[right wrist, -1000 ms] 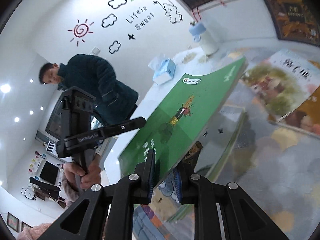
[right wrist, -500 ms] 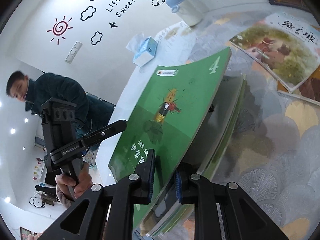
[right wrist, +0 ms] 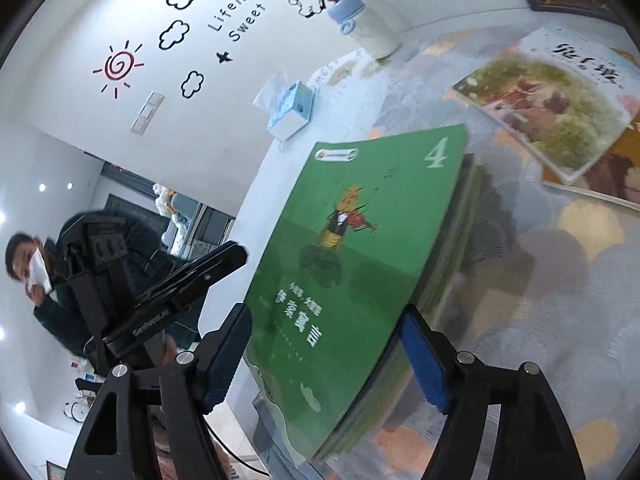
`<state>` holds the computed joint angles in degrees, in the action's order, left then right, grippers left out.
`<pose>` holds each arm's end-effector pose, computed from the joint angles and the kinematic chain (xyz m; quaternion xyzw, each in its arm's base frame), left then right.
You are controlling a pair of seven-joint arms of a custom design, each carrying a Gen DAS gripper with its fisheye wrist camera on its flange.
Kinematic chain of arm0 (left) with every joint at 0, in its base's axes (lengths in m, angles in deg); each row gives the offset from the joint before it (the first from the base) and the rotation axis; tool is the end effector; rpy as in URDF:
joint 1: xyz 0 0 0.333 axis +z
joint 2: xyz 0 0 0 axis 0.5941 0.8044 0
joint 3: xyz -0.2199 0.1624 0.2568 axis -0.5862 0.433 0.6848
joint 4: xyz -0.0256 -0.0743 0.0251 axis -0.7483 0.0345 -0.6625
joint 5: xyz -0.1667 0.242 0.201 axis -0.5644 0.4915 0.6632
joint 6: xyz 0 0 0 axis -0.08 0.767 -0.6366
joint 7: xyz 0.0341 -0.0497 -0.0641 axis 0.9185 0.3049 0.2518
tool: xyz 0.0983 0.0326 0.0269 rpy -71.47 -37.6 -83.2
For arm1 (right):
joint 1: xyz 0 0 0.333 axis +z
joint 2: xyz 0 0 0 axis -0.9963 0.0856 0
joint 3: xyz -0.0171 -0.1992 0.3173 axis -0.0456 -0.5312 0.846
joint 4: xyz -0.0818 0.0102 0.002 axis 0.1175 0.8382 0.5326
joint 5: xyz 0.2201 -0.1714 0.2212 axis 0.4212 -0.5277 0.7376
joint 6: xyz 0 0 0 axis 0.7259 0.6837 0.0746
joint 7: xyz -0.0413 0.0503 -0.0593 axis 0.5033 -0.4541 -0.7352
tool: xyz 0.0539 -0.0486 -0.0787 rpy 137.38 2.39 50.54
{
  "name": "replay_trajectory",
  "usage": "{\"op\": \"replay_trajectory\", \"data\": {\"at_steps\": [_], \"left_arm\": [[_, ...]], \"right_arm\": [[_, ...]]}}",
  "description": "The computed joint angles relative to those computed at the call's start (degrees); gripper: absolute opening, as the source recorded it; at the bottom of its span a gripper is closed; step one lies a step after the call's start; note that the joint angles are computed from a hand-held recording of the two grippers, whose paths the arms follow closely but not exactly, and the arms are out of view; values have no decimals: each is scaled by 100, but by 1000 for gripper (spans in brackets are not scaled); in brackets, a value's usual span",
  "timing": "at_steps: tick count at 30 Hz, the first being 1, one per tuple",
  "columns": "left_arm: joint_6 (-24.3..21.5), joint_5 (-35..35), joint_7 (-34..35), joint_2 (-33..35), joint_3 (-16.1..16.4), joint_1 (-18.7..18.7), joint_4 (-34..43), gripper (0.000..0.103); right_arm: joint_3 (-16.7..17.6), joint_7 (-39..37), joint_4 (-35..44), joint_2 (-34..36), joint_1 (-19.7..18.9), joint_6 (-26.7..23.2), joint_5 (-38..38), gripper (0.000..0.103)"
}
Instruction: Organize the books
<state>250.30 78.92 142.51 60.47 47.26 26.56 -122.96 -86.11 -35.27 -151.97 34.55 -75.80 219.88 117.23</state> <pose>0.5351 -0.2935 0.4804 -0.6111 0.7134 -0.3201 0.1232 0.5219 0.1101 0.4787 -0.6605 0.6036 0.1527 0.4196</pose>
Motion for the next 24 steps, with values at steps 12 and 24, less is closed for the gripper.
{"op": "replay_trajectory", "data": {"at_steps": [12, 24], "left_arm": [[-351, 884, -800, 179, 101, -973, 681, 40], [-297, 317, -881, 1744, -755, -1755, 1715, 45]], "right_arm": [[-680, -512, -1135, -960, -753, -200, 702, 74], [-1296, -297, -451, 405, -2069, -1430, 284, 74]]}}
